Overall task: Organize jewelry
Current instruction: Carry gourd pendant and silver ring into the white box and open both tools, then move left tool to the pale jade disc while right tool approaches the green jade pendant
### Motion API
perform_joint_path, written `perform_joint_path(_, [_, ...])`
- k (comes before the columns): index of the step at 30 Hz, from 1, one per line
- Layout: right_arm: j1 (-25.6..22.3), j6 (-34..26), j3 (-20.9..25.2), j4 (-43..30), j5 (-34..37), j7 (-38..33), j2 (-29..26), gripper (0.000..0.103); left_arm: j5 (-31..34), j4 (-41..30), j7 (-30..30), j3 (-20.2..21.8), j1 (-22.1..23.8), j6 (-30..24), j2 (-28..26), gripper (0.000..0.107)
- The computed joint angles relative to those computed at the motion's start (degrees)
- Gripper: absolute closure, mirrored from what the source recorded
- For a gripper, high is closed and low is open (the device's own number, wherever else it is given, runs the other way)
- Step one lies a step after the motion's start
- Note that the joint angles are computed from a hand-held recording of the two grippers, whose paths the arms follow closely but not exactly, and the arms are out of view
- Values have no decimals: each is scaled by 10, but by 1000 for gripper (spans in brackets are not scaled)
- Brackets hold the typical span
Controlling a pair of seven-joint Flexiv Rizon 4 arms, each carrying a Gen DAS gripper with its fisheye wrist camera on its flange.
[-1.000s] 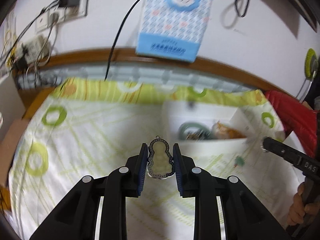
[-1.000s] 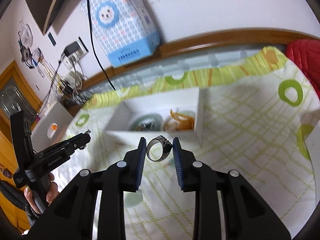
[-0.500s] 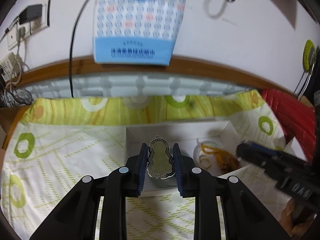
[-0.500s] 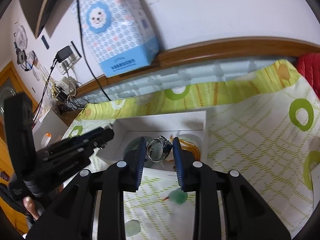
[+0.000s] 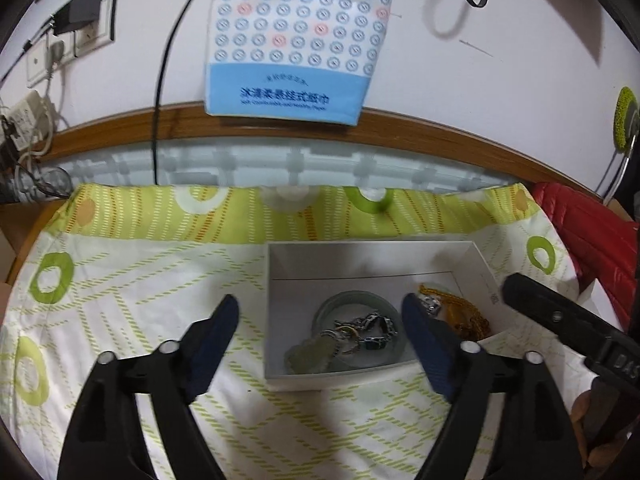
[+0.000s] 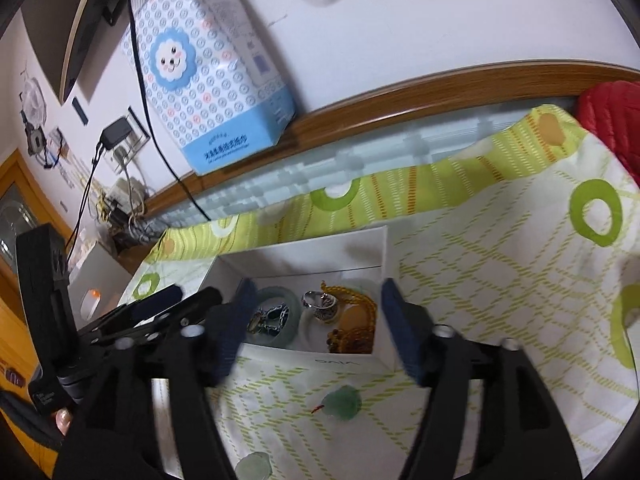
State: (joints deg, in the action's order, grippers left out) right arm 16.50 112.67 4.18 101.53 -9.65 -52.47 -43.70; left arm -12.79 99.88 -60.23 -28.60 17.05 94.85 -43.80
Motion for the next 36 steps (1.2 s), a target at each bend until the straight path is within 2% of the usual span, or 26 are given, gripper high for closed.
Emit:
perform_joint_path(2, [-1, 1, 2, 3, 1, 1, 1, 30, 0, 0, -6, 16, -12, 8, 3, 18])
perform_joint_path(4, [16, -4, -16, 6, 14, 0, 4, 25, 1, -1, -12, 30, -20, 12, 5, 16])
perform_joint_path(7, [54, -13, -57, 9, 41, -8, 8, 22, 4, -3, -23, 58, -39, 22, 8, 15])
perform_joint_path(10, [108, -20, -114, 13, 81, -17, 10, 12, 7, -4, -36, 77, -51, 31, 10, 13])
perform_joint_path(14, [133, -18, -139, 14, 111, -25, 9, 5, 13, -5, -49, 83, -52, 34, 10, 11])
perform_joint_path(21, [97, -19, -96, 6, 101, -28, 5, 5, 16, -15, -68, 133, -90, 41, 3, 11])
perform_joint_path(23, [62, -27, -57, 1, 74, -26, 3, 5, 19, -14, -73, 141, -96, 48, 3, 11])
perform_joint_path(25, [49, -38, -42, -1, 62, -20, 2, 5, 24, -12, -77, 151, -103, 58, 3, 11])
perform_joint_path(30, [6, -58, 7, -1, 34, 1, 3, 5, 39, 5, -79, 149, -96, 57, 11, 10])
perform_joint_path(36, [65, -40, -61, 28, 47, -9, 26, 5, 70, 63, -68, 92, -38, 58, 33, 8])
